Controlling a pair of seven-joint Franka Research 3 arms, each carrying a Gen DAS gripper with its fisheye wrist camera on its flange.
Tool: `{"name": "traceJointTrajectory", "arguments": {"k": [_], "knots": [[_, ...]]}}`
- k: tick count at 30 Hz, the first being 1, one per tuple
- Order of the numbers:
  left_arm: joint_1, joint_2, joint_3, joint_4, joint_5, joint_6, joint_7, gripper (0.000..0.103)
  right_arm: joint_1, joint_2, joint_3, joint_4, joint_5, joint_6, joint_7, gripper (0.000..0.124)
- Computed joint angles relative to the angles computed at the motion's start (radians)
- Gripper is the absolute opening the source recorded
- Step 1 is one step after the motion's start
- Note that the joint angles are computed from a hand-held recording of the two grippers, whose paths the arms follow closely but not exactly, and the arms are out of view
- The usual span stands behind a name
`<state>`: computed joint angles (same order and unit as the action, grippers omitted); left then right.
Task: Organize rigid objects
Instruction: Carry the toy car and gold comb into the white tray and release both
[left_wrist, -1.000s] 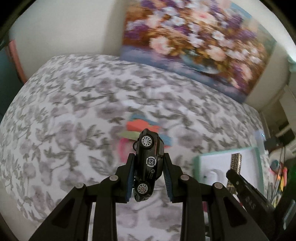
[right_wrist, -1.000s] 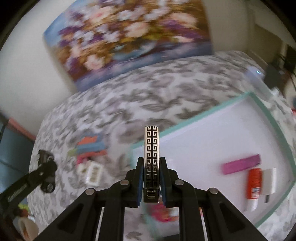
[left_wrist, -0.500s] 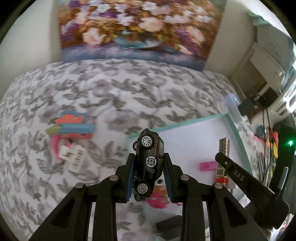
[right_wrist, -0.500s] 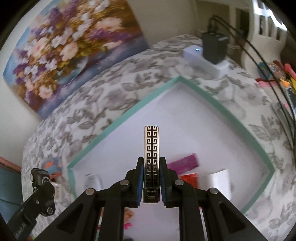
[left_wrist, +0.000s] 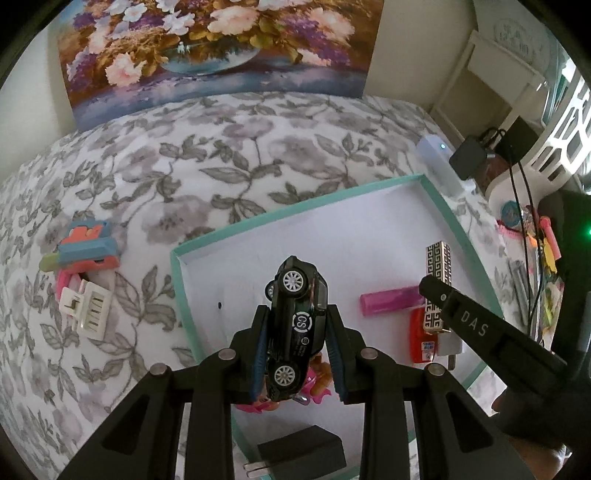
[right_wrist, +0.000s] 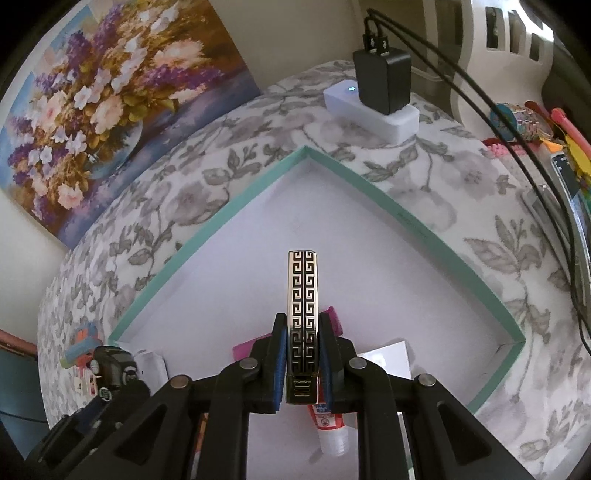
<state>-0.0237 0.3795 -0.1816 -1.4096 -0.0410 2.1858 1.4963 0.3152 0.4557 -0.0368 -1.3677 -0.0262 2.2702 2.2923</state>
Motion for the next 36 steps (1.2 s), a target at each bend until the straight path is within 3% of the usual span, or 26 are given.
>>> {"name": "traceJointTrajectory", "arguments": {"k": [23, 27, 36], "knots": [[-0.014, 0.013, 0.004, 0.02, 0.038, -0.036, 0.001, 0.031, -0.003, 0.029, 0.009, 0.046, 0.032, -0.046, -0.054, 0.019], [-0.012, 0.012, 0.004, 0.026, 0.035, -0.039, -0.001, 0.043, 0.003, 0.025, 0.007, 0.055, 0.022, -0.041, -0.064, 0.02], [0.018, -0.014, 0.016, 0.035, -0.001, -0.015, -0.033, 0.049, 0.02, -0.01, -0.001, 0.048, -0.021, 0.008, -0.056, 0.019]]}}
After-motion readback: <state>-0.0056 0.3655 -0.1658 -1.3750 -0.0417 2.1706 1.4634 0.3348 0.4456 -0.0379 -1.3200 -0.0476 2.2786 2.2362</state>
